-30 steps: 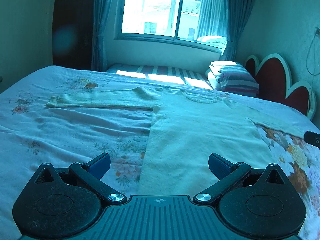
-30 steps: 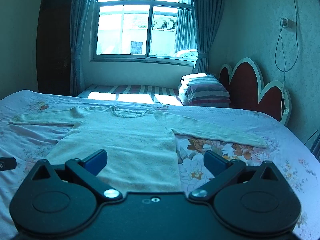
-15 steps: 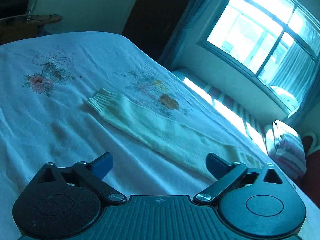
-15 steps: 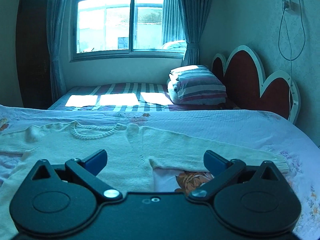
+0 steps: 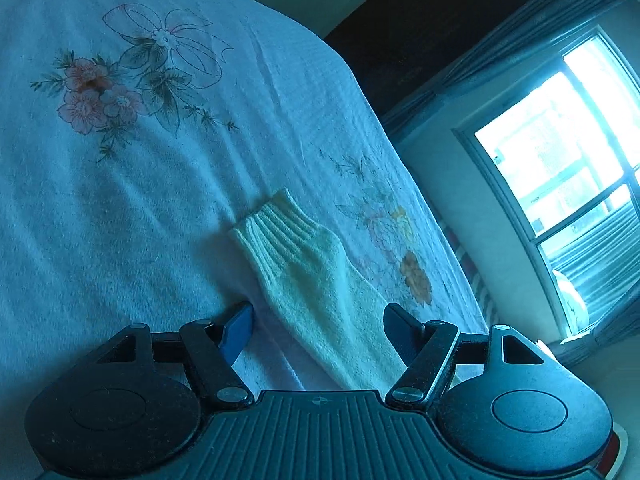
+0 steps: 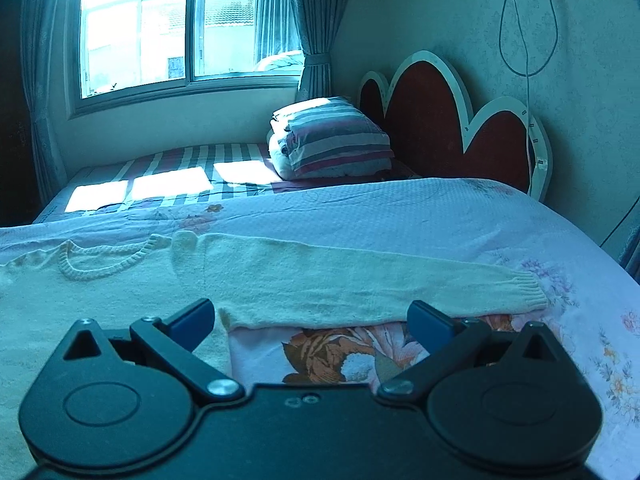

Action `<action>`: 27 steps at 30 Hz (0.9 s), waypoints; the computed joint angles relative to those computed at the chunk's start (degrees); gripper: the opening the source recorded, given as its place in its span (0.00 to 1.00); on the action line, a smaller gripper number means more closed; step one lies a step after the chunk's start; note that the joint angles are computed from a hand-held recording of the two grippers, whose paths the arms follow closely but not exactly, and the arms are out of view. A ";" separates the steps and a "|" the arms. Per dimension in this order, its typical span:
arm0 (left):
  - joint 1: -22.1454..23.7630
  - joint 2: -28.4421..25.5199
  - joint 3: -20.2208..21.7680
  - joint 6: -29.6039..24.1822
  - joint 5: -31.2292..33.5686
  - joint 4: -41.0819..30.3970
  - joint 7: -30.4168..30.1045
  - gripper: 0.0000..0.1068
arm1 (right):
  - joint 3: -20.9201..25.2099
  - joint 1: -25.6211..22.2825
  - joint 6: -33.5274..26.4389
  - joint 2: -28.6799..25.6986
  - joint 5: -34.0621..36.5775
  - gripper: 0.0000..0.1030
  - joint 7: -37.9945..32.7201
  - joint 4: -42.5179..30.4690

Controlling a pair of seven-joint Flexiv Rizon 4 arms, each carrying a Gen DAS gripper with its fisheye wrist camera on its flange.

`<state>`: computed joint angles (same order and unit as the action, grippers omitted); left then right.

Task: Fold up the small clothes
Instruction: 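Reach the left tool to a sweater sleeve cuff and close on it, then carry the held sleeve across the sweater body and open the left tool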

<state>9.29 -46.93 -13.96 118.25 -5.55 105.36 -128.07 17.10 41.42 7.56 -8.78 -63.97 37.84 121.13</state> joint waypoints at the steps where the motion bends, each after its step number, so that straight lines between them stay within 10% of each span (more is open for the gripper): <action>1: 0.85 -0.74 -0.70 -0.05 0.89 -0.88 0.17 0.63 | 0.04 0.17 -0.75 -0.16 0.51 1.00 0.08 -0.36; 4: 3.22 -2.79 -2.76 -0.03 3.20 -3.11 0.46 0.56 | -0.15 0.07 -1.15 -0.21 1.60 1.00 1.74 -0.85; 8: 3.06 -4.56 -1.80 -2.63 2.46 -6.42 2.08 0.16 | -0.25 0.32 -3.05 -0.86 3.56 1.00 2.98 -2.03; 11: 5.50 -6.71 -4.17 -1.98 3.91 -8.00 3.09 0.03 | -0.24 0.65 -4.41 -1.16 5.02 1.00 3.83 -2.84; 18: 5.59 -6.26 -7.31 2.00 10.00 -13.37 5.77 0.03 | 0.71 1.77 -9.28 -0.14 8.55 1.00 6.15 -3.35; 27: 0.04 -14.57 -26.42 -10.00 23.96 -37.61 17.56 0.03 | 3.58 2.43 -15.55 4.36 14.20 1.00 11.46 -0.22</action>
